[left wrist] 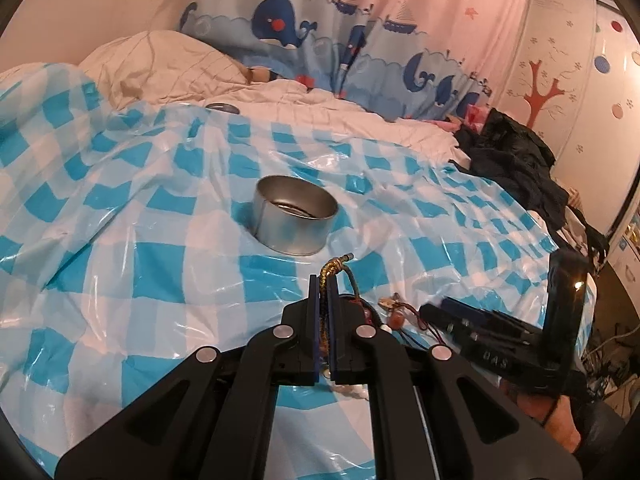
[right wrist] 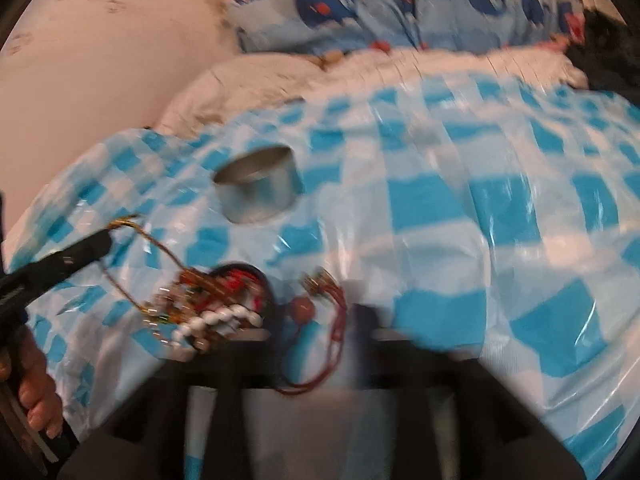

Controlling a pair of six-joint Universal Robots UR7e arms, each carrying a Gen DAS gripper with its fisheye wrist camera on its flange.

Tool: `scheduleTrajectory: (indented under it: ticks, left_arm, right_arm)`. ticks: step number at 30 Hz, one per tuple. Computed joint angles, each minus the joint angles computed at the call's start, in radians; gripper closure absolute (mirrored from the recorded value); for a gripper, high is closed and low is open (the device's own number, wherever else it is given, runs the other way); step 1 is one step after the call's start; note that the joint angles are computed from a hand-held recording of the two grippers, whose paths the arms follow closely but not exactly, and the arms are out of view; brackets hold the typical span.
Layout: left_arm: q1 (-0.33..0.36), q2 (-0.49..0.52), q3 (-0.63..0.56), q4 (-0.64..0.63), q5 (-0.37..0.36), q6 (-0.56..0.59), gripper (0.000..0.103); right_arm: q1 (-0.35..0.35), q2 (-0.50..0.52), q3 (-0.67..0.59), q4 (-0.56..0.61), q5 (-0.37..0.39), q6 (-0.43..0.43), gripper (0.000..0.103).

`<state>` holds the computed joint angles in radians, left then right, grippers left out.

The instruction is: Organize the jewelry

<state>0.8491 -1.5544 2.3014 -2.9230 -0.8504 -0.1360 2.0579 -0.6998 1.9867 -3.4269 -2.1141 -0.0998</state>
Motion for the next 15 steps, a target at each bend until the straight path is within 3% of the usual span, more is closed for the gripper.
scheduleTrajectory:
  ticks: [3,4,5,6,7,10,15]
  left_arm:
    - [-0.010,-0.010,0.012,-0.051,0.018,0.013,0.100]
    - [-0.015,-0.011,0.017,-0.077,0.026,0.022,0.100]
    - [-0.016,-0.015,0.019,-0.083,0.029,0.025,0.100]
    - [-0.016,-0.019,0.019,-0.078,0.028,0.025,0.100]
    - [-0.013,-0.017,0.015,-0.064,0.028,0.020,0.100]
    - [-0.016,-0.031,0.010,-0.021,0.026,-0.003,0.100]
    - [-0.012,-0.009,0.007,-0.054,0.026,0.018,0.100]
  right_arm:
    - [0.010,0.021,-0.028,0.074,-0.052,-0.012,0.046]
    - [0.010,0.025,-0.032,0.090,-0.058,-0.019,0.051]
    - [0.011,0.026,-0.034,0.098,-0.056,-0.027,0.059]
    - [0.008,0.022,-0.031,0.113,-0.047,-0.026,0.087]
    - [0.004,0.017,-0.027,0.124,-0.034,-0.022,0.100]
    - [-0.001,0.003,-0.005,0.080,-0.001,-0.023,0.100]
    - [-0.006,-0.030,0.045,-0.094,0.142,-0.053,0.100]
